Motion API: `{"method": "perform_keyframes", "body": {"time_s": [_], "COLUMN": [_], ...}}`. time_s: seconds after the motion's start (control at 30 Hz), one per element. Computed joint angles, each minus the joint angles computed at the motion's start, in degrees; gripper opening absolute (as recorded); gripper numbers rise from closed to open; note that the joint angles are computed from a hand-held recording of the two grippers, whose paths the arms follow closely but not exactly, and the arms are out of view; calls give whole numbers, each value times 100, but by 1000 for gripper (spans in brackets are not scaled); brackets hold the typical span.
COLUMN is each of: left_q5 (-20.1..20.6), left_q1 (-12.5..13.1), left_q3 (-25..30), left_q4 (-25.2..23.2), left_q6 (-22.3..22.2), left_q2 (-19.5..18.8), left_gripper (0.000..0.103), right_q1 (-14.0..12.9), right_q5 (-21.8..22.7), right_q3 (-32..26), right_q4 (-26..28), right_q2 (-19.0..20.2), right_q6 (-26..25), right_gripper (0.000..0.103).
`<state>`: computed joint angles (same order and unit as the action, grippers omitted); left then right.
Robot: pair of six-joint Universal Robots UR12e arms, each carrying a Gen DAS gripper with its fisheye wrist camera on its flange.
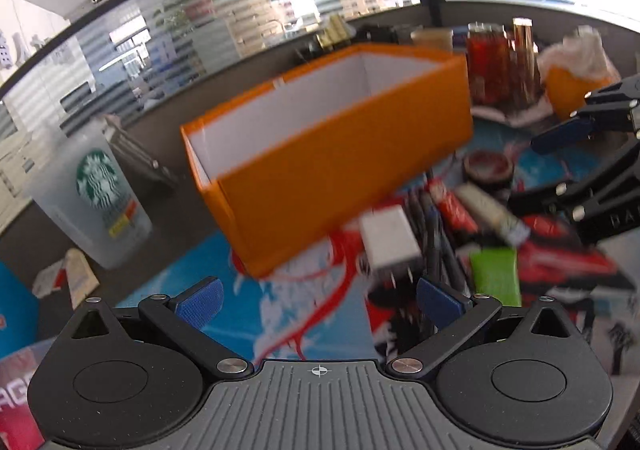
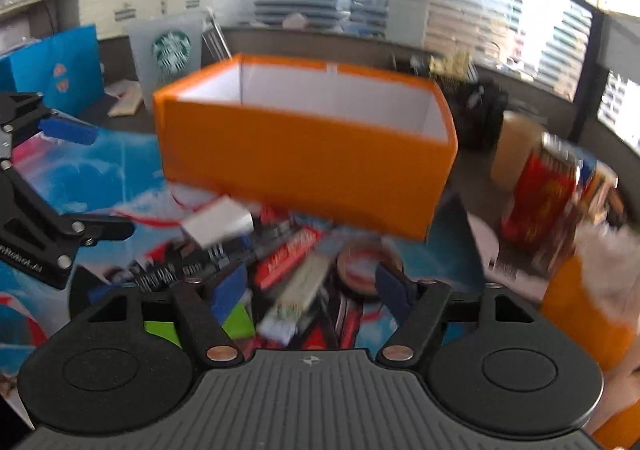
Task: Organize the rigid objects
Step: 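Withdraw both grippers from the box back toward the desk items, then grasp the black tape roll with the right gripper while the left grasps a blue marker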
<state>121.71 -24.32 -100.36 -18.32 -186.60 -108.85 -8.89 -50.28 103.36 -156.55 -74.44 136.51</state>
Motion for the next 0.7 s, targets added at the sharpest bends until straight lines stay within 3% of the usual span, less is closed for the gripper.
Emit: {"method": "perform_keyframes", "body": {"time_s": [0.2, 0.33, 0.43, 0.53, 0.7], "left_q5": [-301, -257, -308, -752, -1037], "left_q1": [126, 190, 229, 292, 253], "left_q3": [16, 153, 185, 93, -143], "left_q4": [-33, -105, -165, -224, -94], "left_q6": [-550, -963, -1158, -1274, -1018], "left_q2": [-41, -163, -191, -87, 68], "left_gripper": [103, 103, 103, 103, 103], "right_q1": [9, 69, 76, 85, 78], "right_q5": [-145, -389, -366, -339, -268], "right_q3": [-50, -237, -354, -422, -490], "right_q4": [-596, -887, -763, -625, -499], "right_q2": [268, 517, 612, 664, 717], "right_q6": [772, 1194, 1284, 1229, 1207], "right_gripper": [61, 61, 61, 61, 60]}}
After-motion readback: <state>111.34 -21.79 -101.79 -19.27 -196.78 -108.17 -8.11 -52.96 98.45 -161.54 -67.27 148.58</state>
